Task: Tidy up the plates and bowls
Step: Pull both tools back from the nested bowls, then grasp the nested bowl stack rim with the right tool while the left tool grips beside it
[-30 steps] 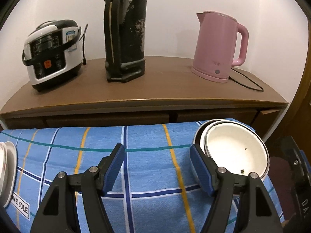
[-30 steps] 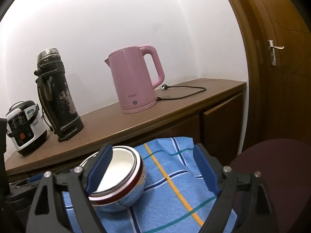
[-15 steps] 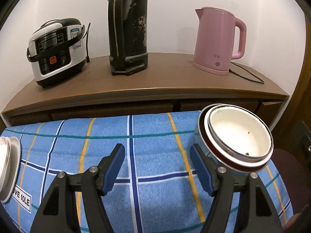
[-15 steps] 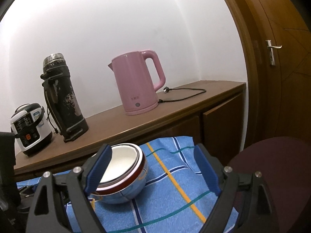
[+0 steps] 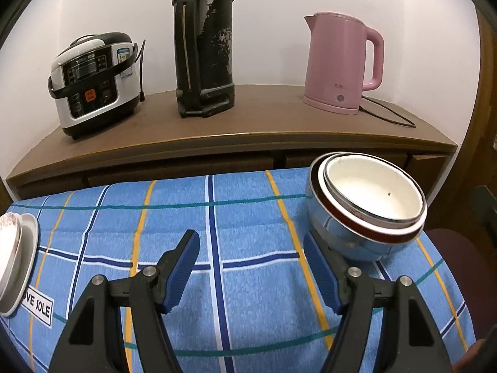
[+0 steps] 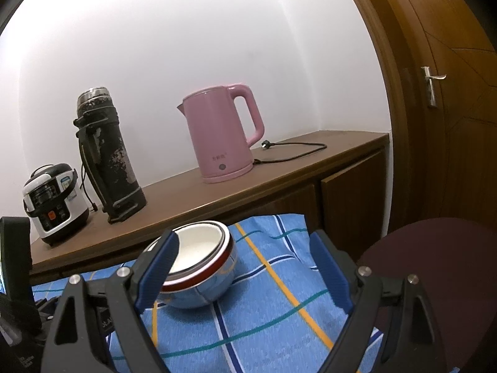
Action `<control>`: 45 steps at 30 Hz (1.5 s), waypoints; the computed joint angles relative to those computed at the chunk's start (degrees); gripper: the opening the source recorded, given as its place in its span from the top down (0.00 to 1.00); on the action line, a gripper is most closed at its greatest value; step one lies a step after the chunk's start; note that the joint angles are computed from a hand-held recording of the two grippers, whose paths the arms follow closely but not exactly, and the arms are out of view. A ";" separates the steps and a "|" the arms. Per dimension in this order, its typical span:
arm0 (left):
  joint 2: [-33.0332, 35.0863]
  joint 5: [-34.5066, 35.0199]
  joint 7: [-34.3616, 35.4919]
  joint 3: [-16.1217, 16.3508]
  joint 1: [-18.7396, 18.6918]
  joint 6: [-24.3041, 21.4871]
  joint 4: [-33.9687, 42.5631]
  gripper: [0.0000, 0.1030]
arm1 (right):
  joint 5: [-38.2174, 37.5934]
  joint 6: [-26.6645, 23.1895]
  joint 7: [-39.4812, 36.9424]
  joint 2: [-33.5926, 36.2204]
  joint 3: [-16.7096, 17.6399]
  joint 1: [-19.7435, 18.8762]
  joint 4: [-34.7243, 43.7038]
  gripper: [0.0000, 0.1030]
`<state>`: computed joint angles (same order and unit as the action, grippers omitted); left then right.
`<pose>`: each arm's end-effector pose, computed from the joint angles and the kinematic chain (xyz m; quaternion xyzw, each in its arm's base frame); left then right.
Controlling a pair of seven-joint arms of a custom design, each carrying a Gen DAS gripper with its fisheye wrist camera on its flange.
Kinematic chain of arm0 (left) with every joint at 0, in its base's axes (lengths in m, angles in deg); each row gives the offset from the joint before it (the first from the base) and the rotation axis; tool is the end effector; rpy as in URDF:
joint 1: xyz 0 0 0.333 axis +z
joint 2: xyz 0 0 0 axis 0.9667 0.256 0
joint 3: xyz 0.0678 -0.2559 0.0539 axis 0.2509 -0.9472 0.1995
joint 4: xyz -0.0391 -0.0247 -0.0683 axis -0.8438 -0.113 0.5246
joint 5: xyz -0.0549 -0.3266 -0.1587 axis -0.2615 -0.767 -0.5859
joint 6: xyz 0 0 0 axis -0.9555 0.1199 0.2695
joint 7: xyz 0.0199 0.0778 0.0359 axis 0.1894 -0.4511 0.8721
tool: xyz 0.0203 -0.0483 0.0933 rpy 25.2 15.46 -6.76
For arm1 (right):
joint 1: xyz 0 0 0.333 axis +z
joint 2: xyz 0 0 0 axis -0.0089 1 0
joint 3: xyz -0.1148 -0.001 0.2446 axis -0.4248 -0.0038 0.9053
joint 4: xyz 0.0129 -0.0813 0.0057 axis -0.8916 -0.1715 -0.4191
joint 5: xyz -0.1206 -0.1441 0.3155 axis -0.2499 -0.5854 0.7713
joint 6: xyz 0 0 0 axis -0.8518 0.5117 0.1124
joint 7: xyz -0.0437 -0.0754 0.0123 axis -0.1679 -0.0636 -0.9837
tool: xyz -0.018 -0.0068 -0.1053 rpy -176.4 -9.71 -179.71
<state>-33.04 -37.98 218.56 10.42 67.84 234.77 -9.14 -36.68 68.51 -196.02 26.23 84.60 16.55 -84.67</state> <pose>0.7017 -0.2612 0.4165 -0.3627 0.8185 -0.4129 0.1674 0.5252 0.1398 0.4136 -0.1935 0.7689 -0.5367 0.2885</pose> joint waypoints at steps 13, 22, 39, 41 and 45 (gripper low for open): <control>-4.16 -2.84 3.48 -1.75 2.61 0.83 -6.71 0.30 | 1.11 -1.00 -0.74 -0.56 0.98 1.46 -0.79 0.15; -4.66 -2.72 3.21 -0.77 1.99 -0.82 -7.28 0.30 | 2.33 2.84 -0.44 -3.38 1.08 0.54 -3.93 0.15; 2.91 0.06 -2.93 1.93 -3.22 -9.54 8.63 0.30 | 4.99 13.82 -9.97 -5.49 -1.00 -5.36 -4.38 0.15; 4.60 0.73 -3.54 2.14 -3.94 -11.03 11.91 0.30 | 5.67 16.95 -10.68 -4.78 -1.73 -6.49 -3.58 0.15; 6.50 0.35 -4.00 1.68 -4.03 -13.71 15.87 0.30 | 4.85 20.28 -10.16 -4.03 -2.41 -7.89 -2.55 0.15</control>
<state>-26.54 -37.63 214.56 12.10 63.81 221.07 6.74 -31.83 88.79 -206.19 22.20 82.19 8.66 -87.22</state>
